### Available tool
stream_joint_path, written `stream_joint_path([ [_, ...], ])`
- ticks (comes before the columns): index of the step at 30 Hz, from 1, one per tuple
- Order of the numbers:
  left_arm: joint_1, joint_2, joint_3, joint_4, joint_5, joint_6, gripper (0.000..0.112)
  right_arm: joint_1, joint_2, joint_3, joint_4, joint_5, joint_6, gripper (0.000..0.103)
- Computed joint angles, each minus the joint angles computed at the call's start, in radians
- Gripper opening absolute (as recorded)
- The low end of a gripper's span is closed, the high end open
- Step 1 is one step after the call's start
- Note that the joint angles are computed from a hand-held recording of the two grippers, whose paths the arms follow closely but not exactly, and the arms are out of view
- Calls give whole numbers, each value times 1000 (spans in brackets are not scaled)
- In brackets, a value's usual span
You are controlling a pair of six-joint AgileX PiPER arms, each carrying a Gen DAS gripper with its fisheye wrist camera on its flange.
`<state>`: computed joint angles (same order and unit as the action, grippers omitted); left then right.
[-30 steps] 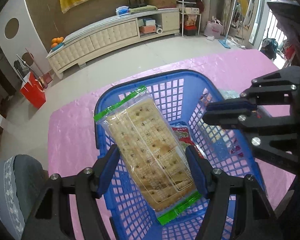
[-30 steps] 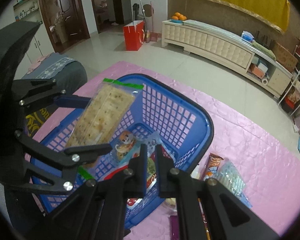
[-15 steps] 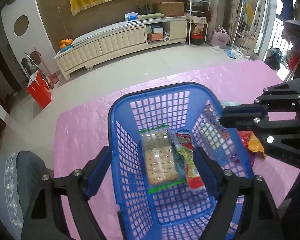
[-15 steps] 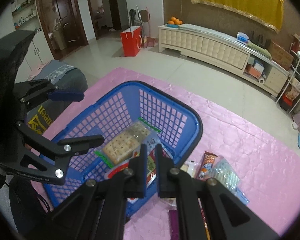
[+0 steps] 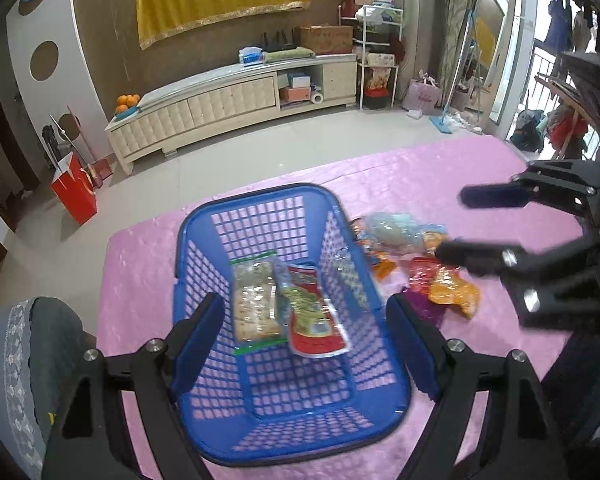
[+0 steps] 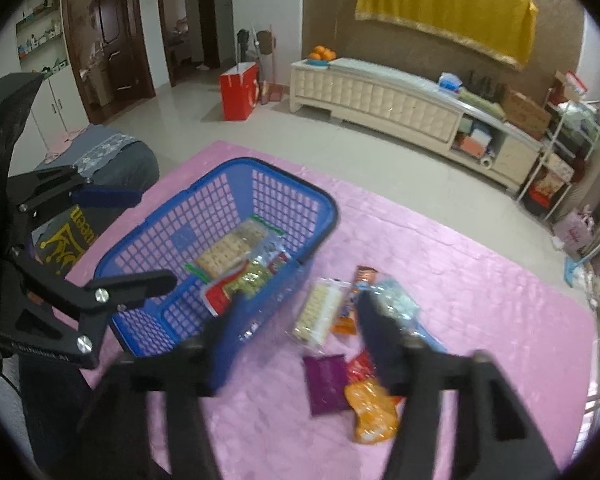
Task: Organize snacks
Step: 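Withdraw both grippers from the basket toward the remaining snacks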
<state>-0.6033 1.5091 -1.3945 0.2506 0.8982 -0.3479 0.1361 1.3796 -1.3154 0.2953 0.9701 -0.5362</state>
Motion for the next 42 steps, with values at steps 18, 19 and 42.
stream_joint_path([
  [18,-324,88,-53,196,30,-368,81,-390,-124,227,133,68,-403,83],
  [19,-329,94,-52,196,22,-372,81,-404,-125,239,135,67,-423,83],
  [42,-430,400,-123,257,44,-607,81,-492,166,318,214,-60,-801,86],
])
